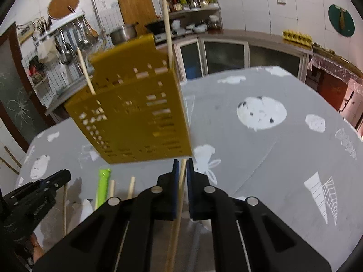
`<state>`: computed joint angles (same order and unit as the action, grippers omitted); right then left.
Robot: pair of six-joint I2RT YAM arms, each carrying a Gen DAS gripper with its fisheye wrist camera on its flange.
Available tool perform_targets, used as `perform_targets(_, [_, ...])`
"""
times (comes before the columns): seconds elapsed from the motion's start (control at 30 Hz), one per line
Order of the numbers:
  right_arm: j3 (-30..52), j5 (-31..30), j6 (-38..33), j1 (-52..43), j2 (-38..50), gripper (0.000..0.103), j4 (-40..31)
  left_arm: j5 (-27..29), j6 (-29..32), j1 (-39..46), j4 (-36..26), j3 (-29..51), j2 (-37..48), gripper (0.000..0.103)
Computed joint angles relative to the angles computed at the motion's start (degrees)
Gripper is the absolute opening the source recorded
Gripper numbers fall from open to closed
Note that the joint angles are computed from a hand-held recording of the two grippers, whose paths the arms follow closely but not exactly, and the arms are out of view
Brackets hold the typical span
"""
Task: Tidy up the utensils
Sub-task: 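Lift both chopsticks and carry them above the yellow holder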
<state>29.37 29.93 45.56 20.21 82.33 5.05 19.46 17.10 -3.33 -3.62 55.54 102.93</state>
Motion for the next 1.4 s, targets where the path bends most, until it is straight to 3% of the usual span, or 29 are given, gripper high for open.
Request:
perform_targets(0.4, [-2.82, 12.39, -6.06, 9.65, -14.95, 0.005, -0.32, 12.25, 0.65, 8.40, 2.28, -7.87, -15.06, 0.004])
perform_targets(0.8, [-7.32, 28.58, -15.71, 21.56, -20.98, 0.005, 7.45, 16.98, -1.19, 12.75, 14.40, -19.49, -28.41, 0.004])
perform_targets(1.07, [-7.34, 30.36, -22.05, 21.38, -27.12, 0.005, 8.89, 19.22, -3.86, 11.65, 13.93, -17.54, -32.12, 0.004])
perform_targets(1.4, [0.95, 23.77, -33.83, 12.60, -32.04, 0.005, 9.88, 17.97, -13.26, 5.60, 14.02, -6.44, -32.52, 0.004])
